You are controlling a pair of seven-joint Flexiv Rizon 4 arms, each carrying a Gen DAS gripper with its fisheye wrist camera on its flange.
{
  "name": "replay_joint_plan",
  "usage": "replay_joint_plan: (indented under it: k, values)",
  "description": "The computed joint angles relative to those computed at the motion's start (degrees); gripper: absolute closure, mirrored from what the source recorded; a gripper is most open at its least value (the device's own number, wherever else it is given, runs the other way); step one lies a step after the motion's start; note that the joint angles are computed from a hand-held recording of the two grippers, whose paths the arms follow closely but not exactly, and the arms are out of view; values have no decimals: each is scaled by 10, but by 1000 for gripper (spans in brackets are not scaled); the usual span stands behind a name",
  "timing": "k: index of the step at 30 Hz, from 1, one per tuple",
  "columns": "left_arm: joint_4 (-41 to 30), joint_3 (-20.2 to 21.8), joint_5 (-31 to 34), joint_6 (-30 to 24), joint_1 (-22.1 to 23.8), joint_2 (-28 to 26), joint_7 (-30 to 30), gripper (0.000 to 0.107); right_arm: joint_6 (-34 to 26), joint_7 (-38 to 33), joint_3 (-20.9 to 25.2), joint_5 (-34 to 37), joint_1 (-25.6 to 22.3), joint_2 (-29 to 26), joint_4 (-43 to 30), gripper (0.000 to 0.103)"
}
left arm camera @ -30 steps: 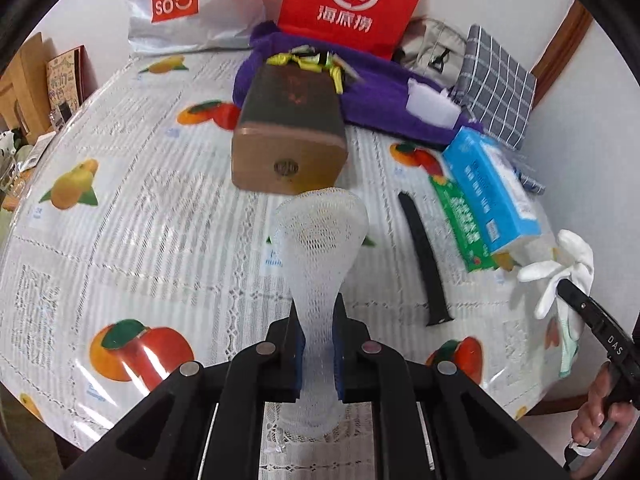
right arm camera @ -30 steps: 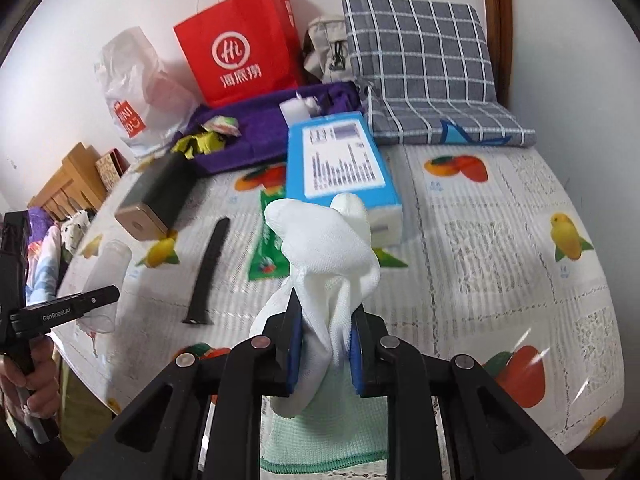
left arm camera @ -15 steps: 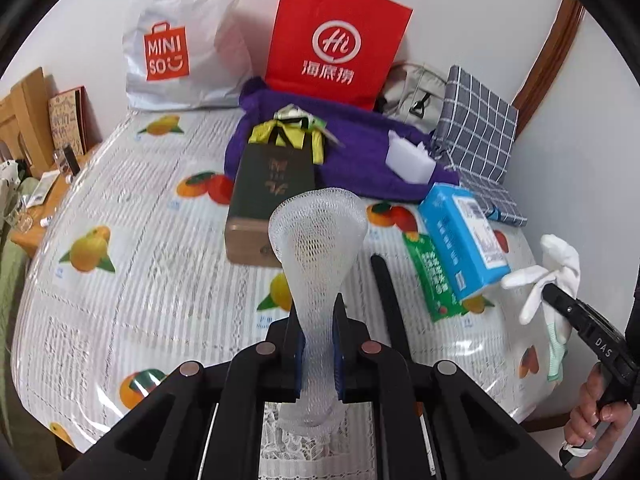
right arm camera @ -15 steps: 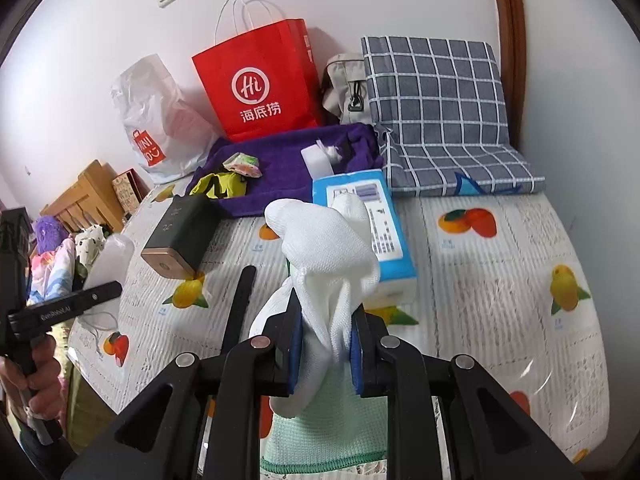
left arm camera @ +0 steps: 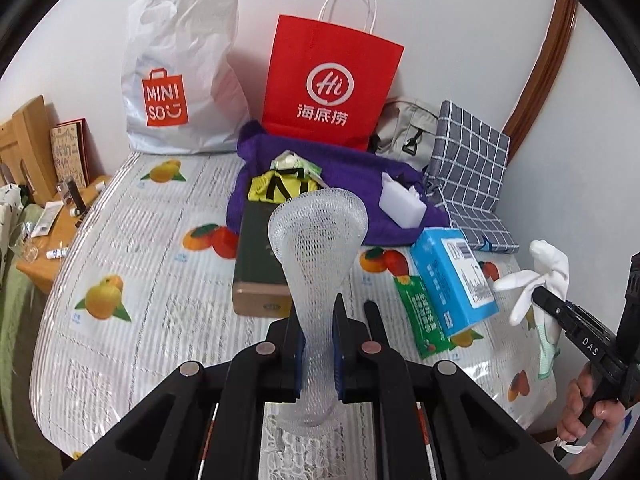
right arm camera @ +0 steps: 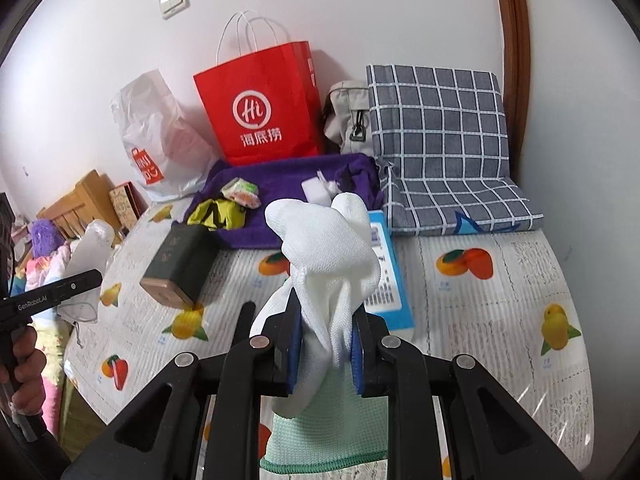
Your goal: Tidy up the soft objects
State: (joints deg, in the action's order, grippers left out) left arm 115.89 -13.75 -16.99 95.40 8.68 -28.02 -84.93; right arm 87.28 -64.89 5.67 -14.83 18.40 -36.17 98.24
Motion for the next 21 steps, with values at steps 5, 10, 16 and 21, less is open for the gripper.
replay_joint_plan:
  k: [5, 10, 16, 21]
  values:
    - [-12, -9, -1, 19, 9, -9, -8, 96, -6, -1, 4, 1, -6, -11, -27, 80]
    - [-35, -3, 6, 15, 6, -17, -12, 96, -8, 12, -31, -10, 17, -16, -49, 80]
    - [-74, 33, 5, 0, -26, -28, -18, 96, -48, -21, 26, 2, -18, -33, -101, 82]
    - [-111, 63, 7, -22, -55, -38, -8, 96, -52, -24, 4, -6, 0, -43, -131, 82]
